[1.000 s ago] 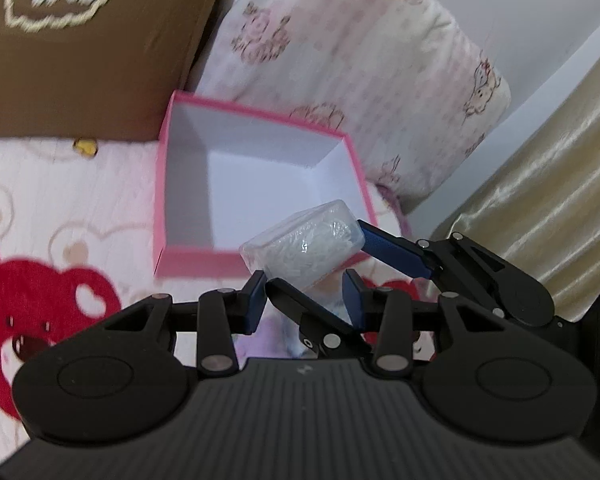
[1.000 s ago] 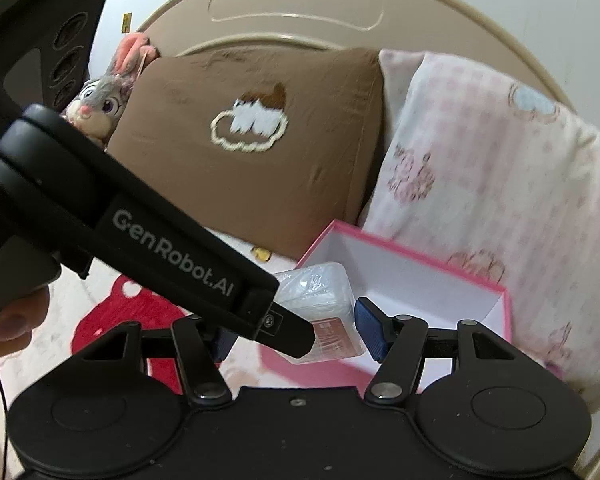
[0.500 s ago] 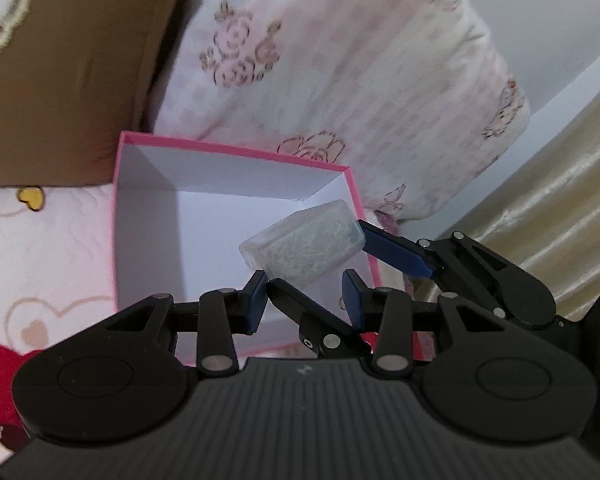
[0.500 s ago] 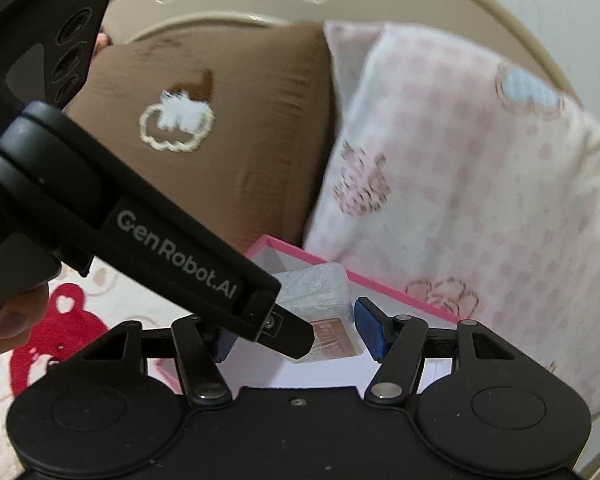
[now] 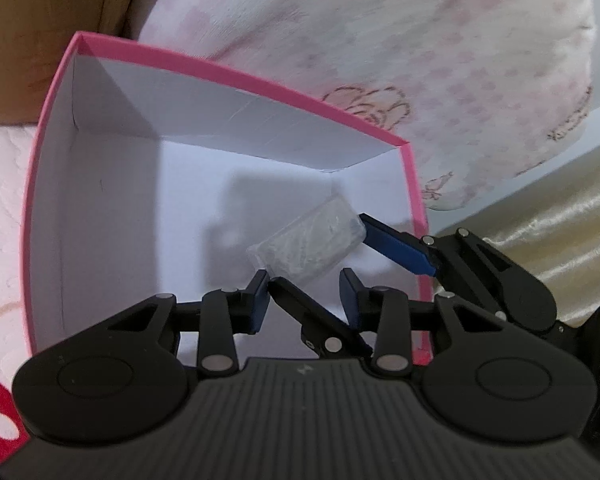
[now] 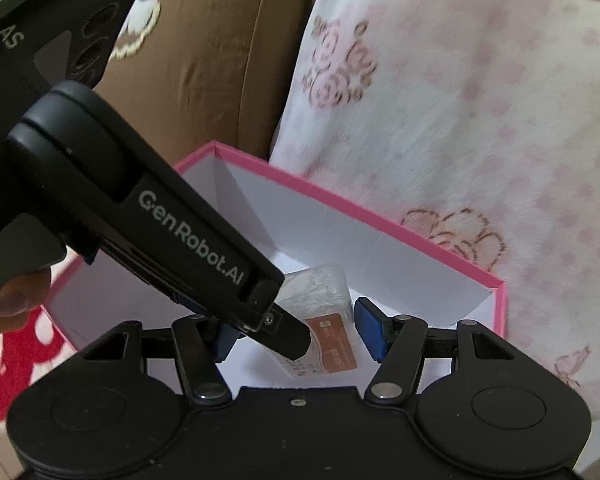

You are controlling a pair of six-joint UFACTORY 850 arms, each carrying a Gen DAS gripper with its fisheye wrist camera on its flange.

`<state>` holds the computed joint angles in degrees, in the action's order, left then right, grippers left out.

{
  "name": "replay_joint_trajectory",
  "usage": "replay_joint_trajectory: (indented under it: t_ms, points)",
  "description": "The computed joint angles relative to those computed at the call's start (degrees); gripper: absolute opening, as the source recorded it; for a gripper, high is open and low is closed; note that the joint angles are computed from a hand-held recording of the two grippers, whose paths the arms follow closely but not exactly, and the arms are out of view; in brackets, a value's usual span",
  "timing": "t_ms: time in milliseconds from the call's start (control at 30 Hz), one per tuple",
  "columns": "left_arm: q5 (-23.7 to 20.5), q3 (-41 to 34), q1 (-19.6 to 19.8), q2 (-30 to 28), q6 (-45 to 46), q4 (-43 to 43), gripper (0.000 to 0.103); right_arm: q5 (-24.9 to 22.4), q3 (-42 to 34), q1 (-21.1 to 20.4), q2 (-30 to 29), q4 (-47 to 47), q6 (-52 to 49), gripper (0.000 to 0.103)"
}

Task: Organize objects
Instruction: 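Lift the swab box with the left tool and lower it into the pink box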

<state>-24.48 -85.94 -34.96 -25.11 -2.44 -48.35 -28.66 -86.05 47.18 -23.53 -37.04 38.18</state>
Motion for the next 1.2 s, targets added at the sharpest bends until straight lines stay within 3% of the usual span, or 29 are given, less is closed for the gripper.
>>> replay_joint_trajectory:
  t_ms: [200, 467, 667, 733, 833, 900, 1067, 1200]
  points:
    - [-3.3, -2.4, 0.7, -2.2, -5.0, 6.7, 0.036, 1.9, -2.2, -2.0, -2.7, 12.9, -16.7, 0.066]
    - [-5.8, -3.3, 1.6, -2.2, -7.3, 9.7, 0.037, 6.1, -1.7, -2.7, -3.1, 19.0, -26.8, 0.066]
    - [-4.7, -3.5, -0.6, 0.4, -20.1, 31.4, 0.041, 5.2, -1.2, -2.0, -2.8, 17.2, -26.3, 0.066]
    - [-3.1, -3.3, -0.6, 0.6, -20.5, 32.7, 0.040, 5.0, -0.9, -1.6, -2.7, 15.4, -24.7, 0.066]
    - [-0.3, -3.0, -0.4, 0.1, -14.5, 27.0, 0.039, 5.1, -0.3, -0.8, -2.6, 11.8, -21.2, 0.066]
    - [-1.1, -4.2, -0.6, -1.1, -11.2, 25.0, 0.040, 5.2, 0.1, -0.6, -2.4, 10.9, -19.9, 0.066]
    - [-2.6, -6.2, -2.2, -2.4, -21.2, 40.1, 0.040, 9.6, 2.0, -0.6, -2.0, 7.8, -14.3, 0.066]
    - [-2.6, -6.4, -2.0, -2.6, -20.8, 41.1, 0.036, 9.5, 0.8, -1.0, -3.1, 10.1, -14.6, 0.070]
